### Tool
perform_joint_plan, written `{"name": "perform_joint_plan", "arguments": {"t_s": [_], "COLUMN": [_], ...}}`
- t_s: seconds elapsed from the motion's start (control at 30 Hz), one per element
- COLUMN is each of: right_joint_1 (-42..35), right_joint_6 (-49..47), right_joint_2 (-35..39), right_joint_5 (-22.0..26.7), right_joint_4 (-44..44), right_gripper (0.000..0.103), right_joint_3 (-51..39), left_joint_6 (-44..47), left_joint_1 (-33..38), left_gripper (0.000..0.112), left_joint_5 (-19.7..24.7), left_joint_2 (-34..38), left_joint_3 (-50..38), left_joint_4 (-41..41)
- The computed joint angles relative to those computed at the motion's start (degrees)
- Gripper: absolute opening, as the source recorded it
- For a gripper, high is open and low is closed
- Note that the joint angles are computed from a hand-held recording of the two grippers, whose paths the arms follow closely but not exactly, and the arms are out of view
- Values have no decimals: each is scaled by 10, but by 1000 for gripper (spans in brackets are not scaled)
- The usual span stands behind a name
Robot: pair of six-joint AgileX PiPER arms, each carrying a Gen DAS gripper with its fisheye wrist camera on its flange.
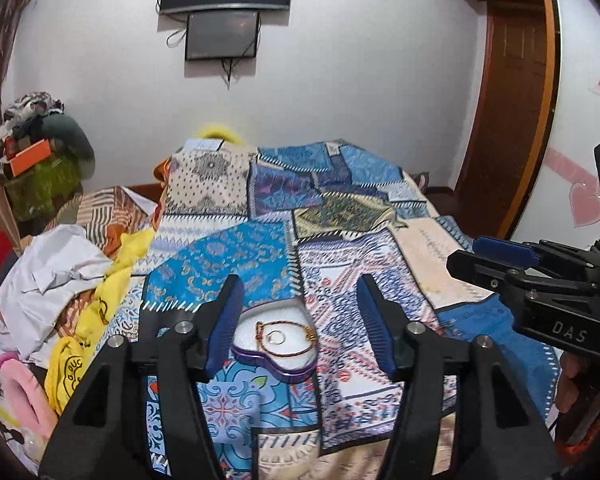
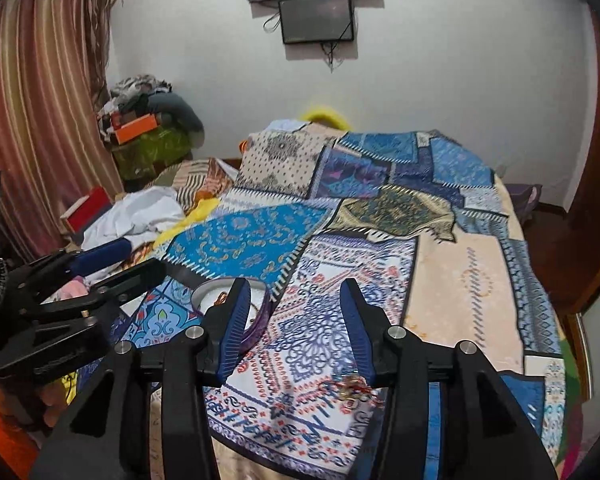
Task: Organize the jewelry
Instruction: 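Move the open right gripper back to the jewelry pile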
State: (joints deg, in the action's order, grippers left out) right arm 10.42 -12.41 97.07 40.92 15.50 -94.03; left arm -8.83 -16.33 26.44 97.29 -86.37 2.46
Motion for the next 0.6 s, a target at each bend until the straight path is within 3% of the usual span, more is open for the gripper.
{"name": "perform_joint_plan", "arguments": {"t_s": [0.27,0.6], "right_joint_1": [-52,-124], "right_joint_6": [-34,-79], "right_joint_2": [-48,-61], "right_joint_5": [-26,-24], "right_joint_4": [33,69], "right_gripper": [44,45], "right_joint_3": [53,103], "left_joint_6": [-48,-56], "left_joint_1": [-42,-91], "left_gripper": [66,66], "left_joint_5": [11,59], "left_joint_2": [3,81], "left_joint_3": [-16,-86], "left_joint_4": [42,39]}}
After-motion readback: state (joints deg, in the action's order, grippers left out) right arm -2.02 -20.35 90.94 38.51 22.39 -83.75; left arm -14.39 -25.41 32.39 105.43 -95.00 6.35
